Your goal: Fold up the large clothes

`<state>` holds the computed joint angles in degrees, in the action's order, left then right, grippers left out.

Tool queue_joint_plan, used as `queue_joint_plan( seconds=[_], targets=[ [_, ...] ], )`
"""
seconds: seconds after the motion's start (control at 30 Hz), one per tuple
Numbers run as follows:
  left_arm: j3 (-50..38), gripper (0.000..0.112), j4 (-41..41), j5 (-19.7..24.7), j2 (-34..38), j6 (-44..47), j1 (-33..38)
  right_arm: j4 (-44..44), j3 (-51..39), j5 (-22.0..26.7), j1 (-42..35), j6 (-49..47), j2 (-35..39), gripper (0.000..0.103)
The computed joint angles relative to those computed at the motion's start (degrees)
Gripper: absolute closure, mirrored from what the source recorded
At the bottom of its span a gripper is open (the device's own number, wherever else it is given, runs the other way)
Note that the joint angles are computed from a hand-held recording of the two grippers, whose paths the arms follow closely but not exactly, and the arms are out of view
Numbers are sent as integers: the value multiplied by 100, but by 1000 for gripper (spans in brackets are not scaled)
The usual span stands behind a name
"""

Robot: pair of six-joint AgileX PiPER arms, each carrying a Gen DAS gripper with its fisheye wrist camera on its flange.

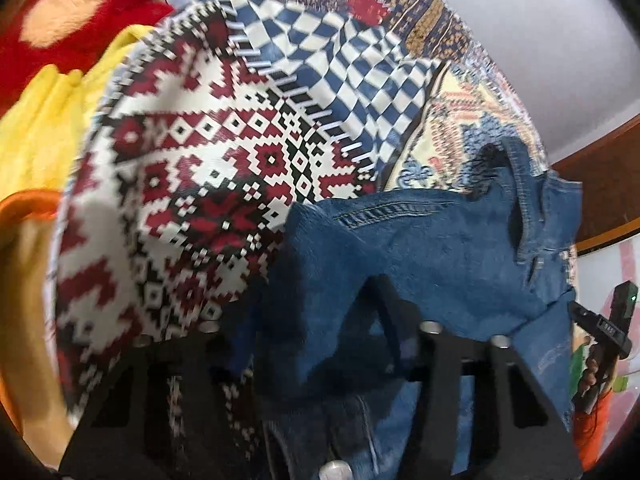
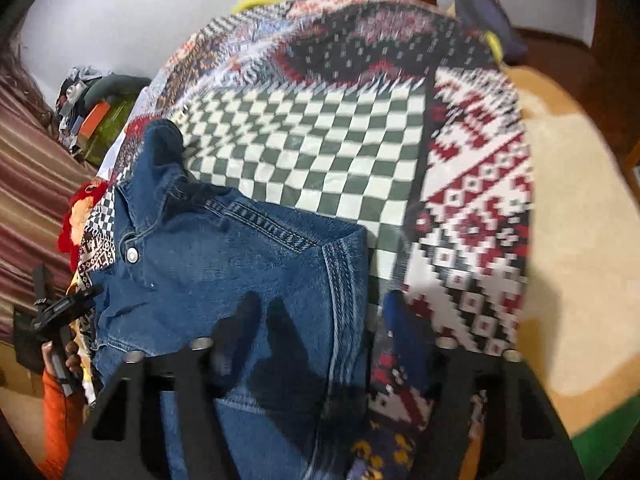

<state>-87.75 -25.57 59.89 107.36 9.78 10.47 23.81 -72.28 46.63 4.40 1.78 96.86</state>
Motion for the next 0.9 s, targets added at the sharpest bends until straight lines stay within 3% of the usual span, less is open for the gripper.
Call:
queue_joint_plan(
  seconds=[0.03,0.1,0.2,0.37,0.5,0.67,0.77,0.9],
  targets=[
    [-29,79,-17,-1,70,16,-22,-11,-43,-92,26,12,90,62],
    [-8,88,-1,-138,108,-30,-108,-299,-102,-255,162,241,154,82],
    [-77,99,292,-267,48,-144,-346,-659,-239,-394,316,460,93,88],
    [-783,104,1824,-270,-65,-858,-1055,-2408,-1145,-226,1014,1514,283,88],
    [-1389,104,1945,-338,-22,-1016,-1106,-3312,-2118,63,1293,1851,615,89],
    [-2181,104,2379,-371,358,-1369,-1149,-3588,-3289,449,1247,1840,1200,89],
    [-2925,104,2576,-14,987,-1463,-1172,-3531,-3897,669,1184,1759,1736,89],
    [-3026,101,2606,31,1326,-1481,-1120,-3518,-3947,570,1075,1795,2152,88]
  ],
)
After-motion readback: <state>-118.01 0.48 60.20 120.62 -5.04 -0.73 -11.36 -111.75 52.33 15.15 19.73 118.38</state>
